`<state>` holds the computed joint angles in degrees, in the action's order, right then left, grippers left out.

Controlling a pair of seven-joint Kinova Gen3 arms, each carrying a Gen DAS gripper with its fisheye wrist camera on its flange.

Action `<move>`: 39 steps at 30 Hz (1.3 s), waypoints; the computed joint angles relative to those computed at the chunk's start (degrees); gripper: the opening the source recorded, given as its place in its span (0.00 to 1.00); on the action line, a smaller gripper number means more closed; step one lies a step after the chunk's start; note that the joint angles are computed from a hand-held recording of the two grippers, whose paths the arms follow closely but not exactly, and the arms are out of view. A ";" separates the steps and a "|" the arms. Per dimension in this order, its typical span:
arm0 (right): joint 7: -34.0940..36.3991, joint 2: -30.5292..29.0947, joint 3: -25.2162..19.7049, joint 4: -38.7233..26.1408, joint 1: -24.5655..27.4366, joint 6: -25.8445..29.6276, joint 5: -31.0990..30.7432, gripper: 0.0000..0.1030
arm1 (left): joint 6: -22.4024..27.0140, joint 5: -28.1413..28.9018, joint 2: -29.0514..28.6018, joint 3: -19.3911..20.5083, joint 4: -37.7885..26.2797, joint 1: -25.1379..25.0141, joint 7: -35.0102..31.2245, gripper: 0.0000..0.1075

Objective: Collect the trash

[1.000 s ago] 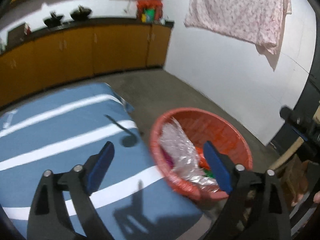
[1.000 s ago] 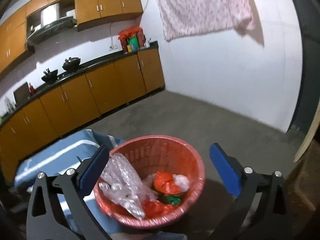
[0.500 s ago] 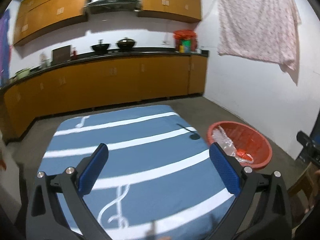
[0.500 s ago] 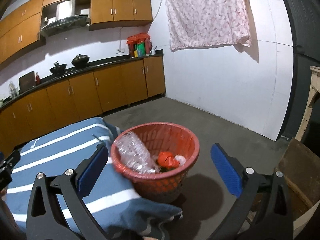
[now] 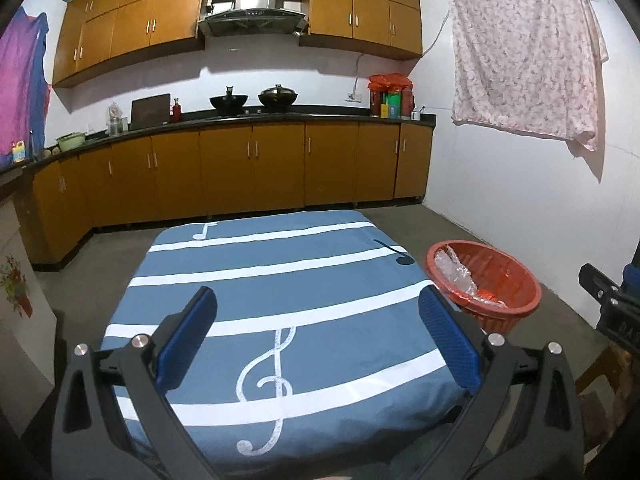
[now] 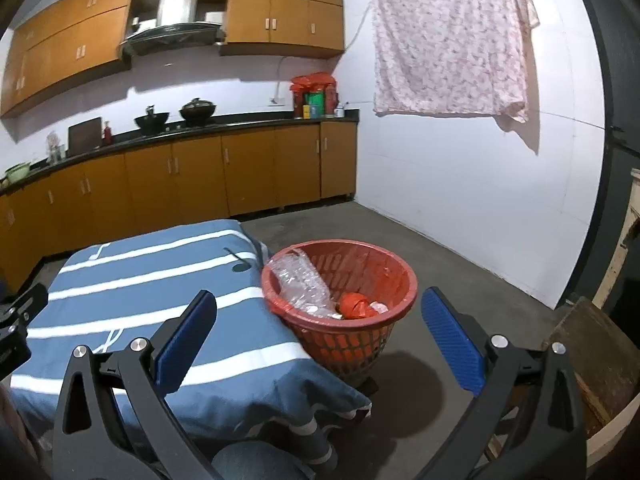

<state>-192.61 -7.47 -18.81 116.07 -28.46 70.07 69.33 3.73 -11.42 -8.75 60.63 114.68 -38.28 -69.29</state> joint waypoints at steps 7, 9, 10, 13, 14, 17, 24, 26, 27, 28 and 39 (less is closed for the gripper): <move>-0.89 -0.09 -1.20 0.98 -1.11 0.07 -0.27 0.98 | 0.16 2.03 -3.18 -2.08 2.20 1.52 -1.75 0.92; -1.31 0.07 -1.59 1.13 -1.60 0.62 -0.02 0.98 | 0.51 2.37 -3.37 -1.75 2.34 1.25 -1.98 0.92; -1.43 0.12 -1.67 1.25 -1.83 0.80 0.08 0.98 | 0.76 2.52 -3.49 -1.67 2.44 1.14 -2.02 0.92; -1.62 0.25 -1.68 1.51 -2.41 1.04 0.14 0.98 | 1.01 2.71 -3.12 -3.87 2.91 3.30 -2.27 0.92; -1.67 0.31 -1.62 1.53 -2.54 1.02 0.04 0.98 | 0.98 2.65 -2.95 -4.64 3.07 4.05 -2.27 0.92; -1.65 0.28 -1.32 1.60 -2.70 0.53 -0.35 0.98 | 0.85 2.26 -2.85 -5.76 3.39 5.24 -1.95 0.92; -1.66 0.71 -1.25 1.56 -2.97 0.51 -0.70 0.98 | 0.67 1.75 -2.25 -5.93 3.59 6.04 -1.10 0.92; -1.70 0.75 -1.18 1.51 -3.07 0.49 -0.92 0.98 | 0.59 1.53 -2.11 -5.92 3.62 6.13 -0.95 0.92; -1.74 0.73 -1.12 1.57 -3.10 0.37 -1.02 0.98 | 0.54 1.44 -2.09 -5.92 3.67 6.20 -0.88 0.92; -1.76 0.71 -1.08 1.62 -3.12 0.27 -1.15 0.98 | 0.50 1.33 -1.99 -6.05 3.69 6.33 -0.90 0.92; -1.19 0.70 -0.82 1.45 -2.86 -0.40 -2.22 0.98 | 0.91 -0.10 -1.35 -7.49 3.62 7.88 0.38 0.92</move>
<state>-193.80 -6.77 -19.63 117.52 -31.32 69.66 67.11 4.64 -11.52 -10.09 53.14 118.30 -30.40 -68.91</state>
